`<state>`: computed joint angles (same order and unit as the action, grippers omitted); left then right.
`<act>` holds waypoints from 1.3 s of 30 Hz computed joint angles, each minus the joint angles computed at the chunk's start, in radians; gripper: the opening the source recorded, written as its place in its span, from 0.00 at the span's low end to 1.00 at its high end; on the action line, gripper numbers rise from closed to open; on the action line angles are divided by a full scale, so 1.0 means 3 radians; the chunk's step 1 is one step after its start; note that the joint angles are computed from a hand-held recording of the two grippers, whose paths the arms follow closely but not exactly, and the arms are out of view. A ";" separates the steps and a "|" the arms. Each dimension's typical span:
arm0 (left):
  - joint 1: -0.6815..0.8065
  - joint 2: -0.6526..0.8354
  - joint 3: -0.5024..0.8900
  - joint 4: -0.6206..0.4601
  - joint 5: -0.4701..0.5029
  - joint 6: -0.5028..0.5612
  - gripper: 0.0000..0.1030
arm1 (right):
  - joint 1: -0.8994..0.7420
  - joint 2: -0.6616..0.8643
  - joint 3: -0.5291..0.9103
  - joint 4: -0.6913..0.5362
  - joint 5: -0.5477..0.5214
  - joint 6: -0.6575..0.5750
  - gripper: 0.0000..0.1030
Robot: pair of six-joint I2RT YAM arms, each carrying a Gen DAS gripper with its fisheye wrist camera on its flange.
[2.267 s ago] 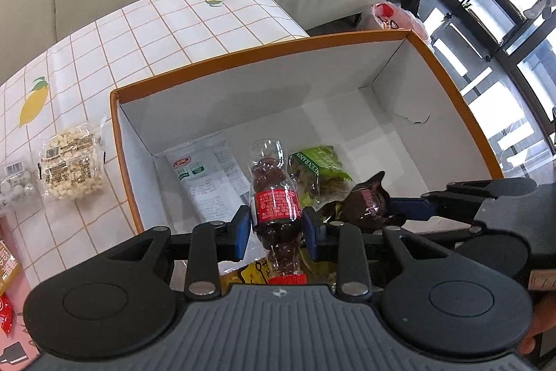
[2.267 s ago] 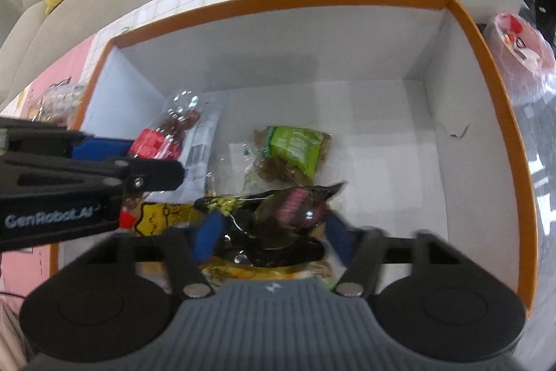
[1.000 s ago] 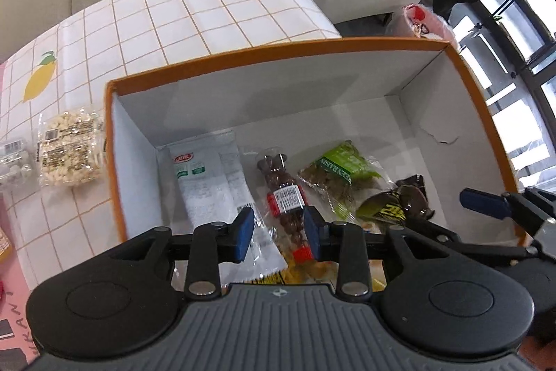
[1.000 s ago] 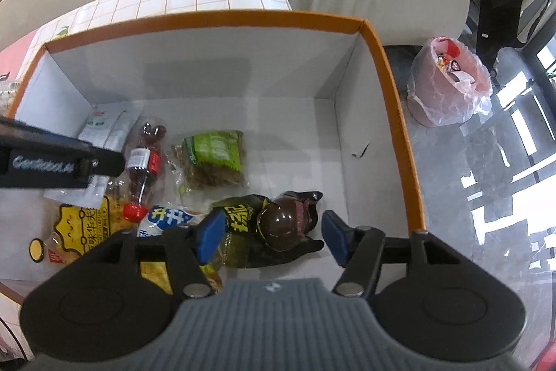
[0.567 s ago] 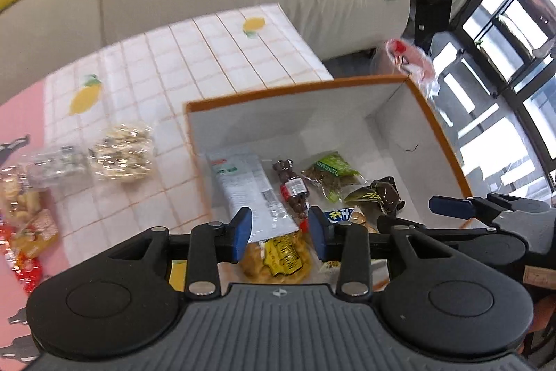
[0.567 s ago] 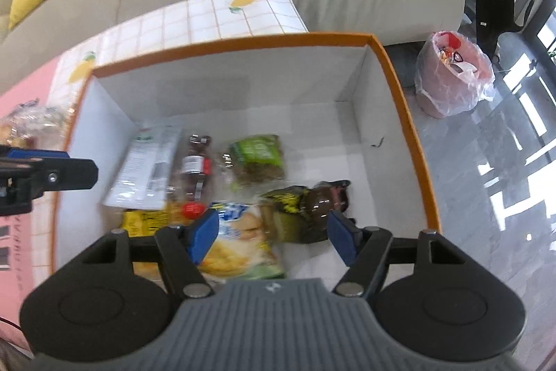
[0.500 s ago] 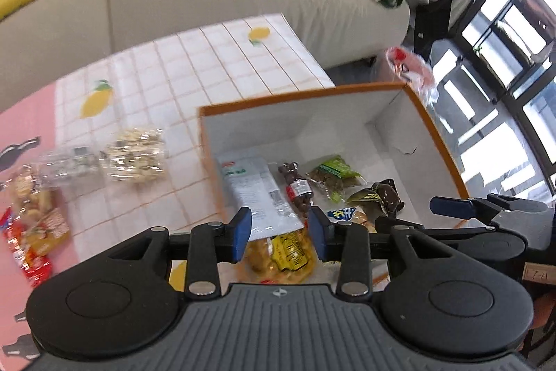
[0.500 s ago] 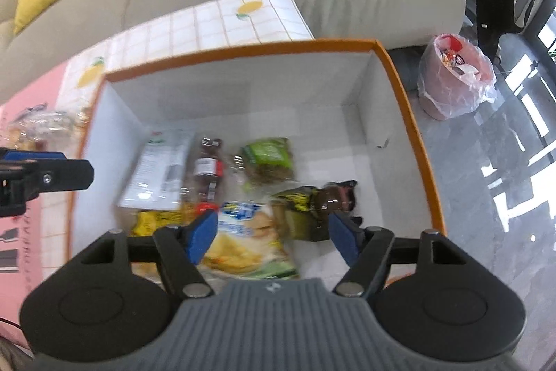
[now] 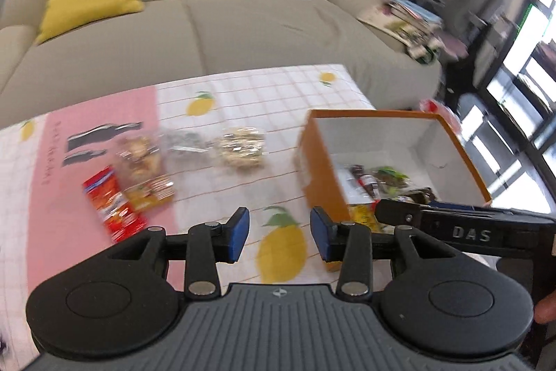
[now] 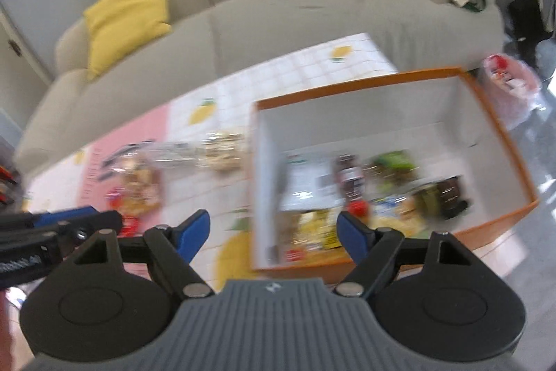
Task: Organize snacks
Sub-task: 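Move both open tools back over the remaining snacks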
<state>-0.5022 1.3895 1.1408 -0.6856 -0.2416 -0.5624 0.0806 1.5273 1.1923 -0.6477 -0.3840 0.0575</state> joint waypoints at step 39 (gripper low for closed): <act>0.2035 0.0163 -0.1521 0.1541 0.0836 0.0065 0.73 | 0.1842 0.1058 -0.0475 0.2236 0.1224 -0.0240 0.76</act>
<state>0.1083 1.4384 0.6846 -0.2232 0.0091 -0.5430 0.6332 1.8446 1.0498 0.0230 -0.0169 -0.0145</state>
